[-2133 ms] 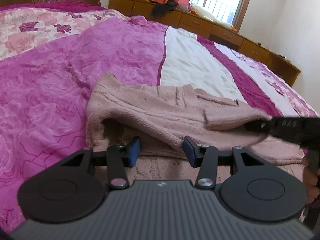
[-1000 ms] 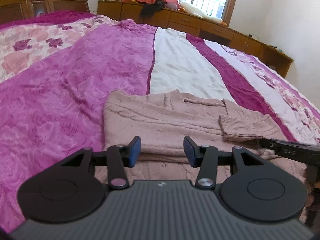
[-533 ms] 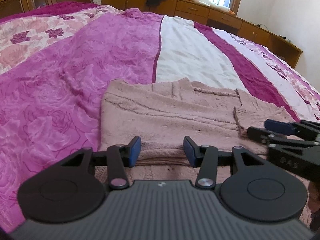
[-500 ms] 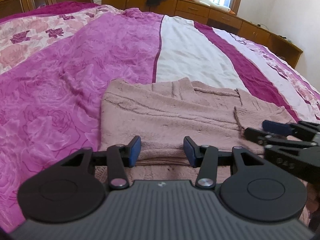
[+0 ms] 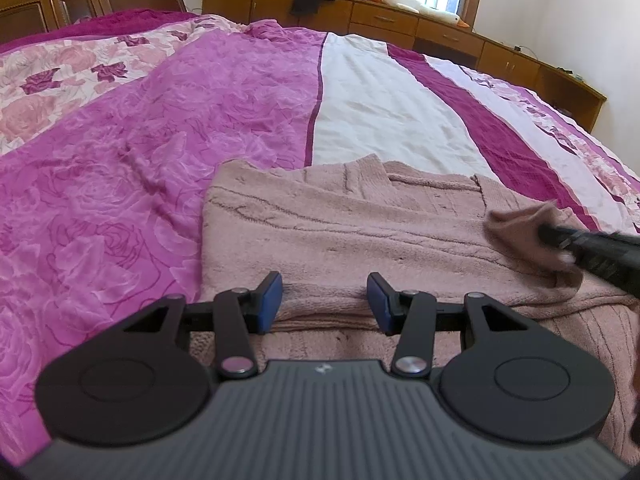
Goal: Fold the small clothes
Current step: 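Fold the held side over the cardigan front with the right gripper, then open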
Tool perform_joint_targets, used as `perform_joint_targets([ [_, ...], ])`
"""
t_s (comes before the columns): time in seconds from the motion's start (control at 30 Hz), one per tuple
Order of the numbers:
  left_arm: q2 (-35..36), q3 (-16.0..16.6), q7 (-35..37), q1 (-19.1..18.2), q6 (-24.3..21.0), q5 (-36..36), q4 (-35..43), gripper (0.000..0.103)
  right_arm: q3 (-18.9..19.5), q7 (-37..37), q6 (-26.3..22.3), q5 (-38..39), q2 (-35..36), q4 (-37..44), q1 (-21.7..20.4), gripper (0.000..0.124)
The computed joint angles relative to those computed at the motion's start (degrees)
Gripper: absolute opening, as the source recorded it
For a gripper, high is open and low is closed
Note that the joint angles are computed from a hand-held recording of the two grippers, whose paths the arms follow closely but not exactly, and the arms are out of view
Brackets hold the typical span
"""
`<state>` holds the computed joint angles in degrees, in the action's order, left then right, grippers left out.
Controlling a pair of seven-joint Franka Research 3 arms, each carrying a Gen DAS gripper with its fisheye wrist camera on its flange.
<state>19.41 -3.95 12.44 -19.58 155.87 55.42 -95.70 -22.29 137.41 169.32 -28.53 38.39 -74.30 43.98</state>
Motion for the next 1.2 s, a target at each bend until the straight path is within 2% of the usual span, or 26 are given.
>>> perform_joint_targets([
  [0.1, 0.21, -0.02, 0.28, -0.14, -0.52, -0.03, 0.36, 0.049, -5.48, 6.82, 1.62, -1.79, -2.62, -4.73, 2.7, 0.01],
  [0.17, 0.26, 0.07, 0.14, -0.31, -0.76, 0.27, 0.44, 0.049, -7.15, 10.12, 1.99, -2.51, -4.2, -7.49, 3.24, 0.01],
  [0.23, 0.3, 0.1, 0.05, -0.44, -1.03, 0.54, 0.5, 0.049, -6.67, 11.89, 1.5, -2.33, -5.57, -9.63, 2.27, 0.01],
  [0.37, 0.63, -0.02, 0.51, -0.55, -1.76, 0.68, 0.96, 0.049, -1.68, 13.05, -0.57, 0.92, -7.25, -12.51, -2.46, 0.011],
  [0.47, 0.84, -0.1, 1.17, -0.64, -2.32, 0.55, 1.3, 0.049, -0.88, 15.89, -0.92, 0.75, -7.82, -14.43, -3.43, 0.012],
  [0.57, 0.8, -0.06, 1.34, -0.66, -2.27, 0.61, 1.19, 0.049, -1.98, 18.57, -0.23, -1.04, -8.03, -15.14, -2.44, 0.012],
  [0.63, 0.81, -0.07, 1.41, -0.67, -2.36, 0.56, 1.22, 0.049, -4.02, 21.29, -0.73, -3.86, -7.94, -14.72, -0.47, 0.012],
  [0.67, 0.81, -0.09, 1.55, -0.68, -2.48, 0.51, 1.25, 0.049, -5.19, 22.91, -0.81, -5.77, -7.93, -14.52, 0.53, 0.014],
  [0.7, 0.76, -0.11, 1.58, -0.71, -2.59, 0.49, 1.24, 0.049, -6.23, 24.61, -0.7, -7.84, -8.28, -14.69, 1.47, 0.022],
  [0.77, 0.78, -0.12, 1.58, -0.74, -2.68, 0.49, 1.28, 0.049, -6.76, 26.48, -0.57, -10.96, -8.38, -13.91, 1.87, 0.029],
  [0.8, 0.77, -0.08, 1.5, -0.76, -2.61, 0.63, 1.27, 0.049, -6.03, 26.43, 0.09, -11.9, -8.37, -13.55, 1.26, 0.036],
  [0.93, 0.84, -0.06, 1.38, -0.88, -2.85, 0.85, 1.44, 0.049, -2.86, 25.9, 1.36, -14.01, -8.13, -11.66, -1.16, 0.042],
  [0.97, 0.86, -0.05, 1.35, -0.89, -2.87, 0.92, 1.44, 0.049, -1.08, 24.22, 2.11, -13.1, -7.81, -11.13, -2.58, 0.043],
  [1.03, 0.88, -0.03, 1.28, -0.97, -3.03, 1.12, 1.48, 0.049, 5.24, 16.64, 3.59, -8.03, -6.49, -9.39, -7.35, 0.043],
  [1.1, 0.95, -0.01, 1.24, -1.05, -3.17, 1.34, 1.54, 0.049, 8.52, 11.51, 3.23, -4.47, -4.67, -7.29, -9.64, 0.043],
  [1.2, 1.0, 0.02, 1.03, -1.07, -3.21, 1.6, 1.56, 0.049, 9.95, 8.02, 0.04, -0.01, -2.32, -4.58, -10.47, 0.043],
])
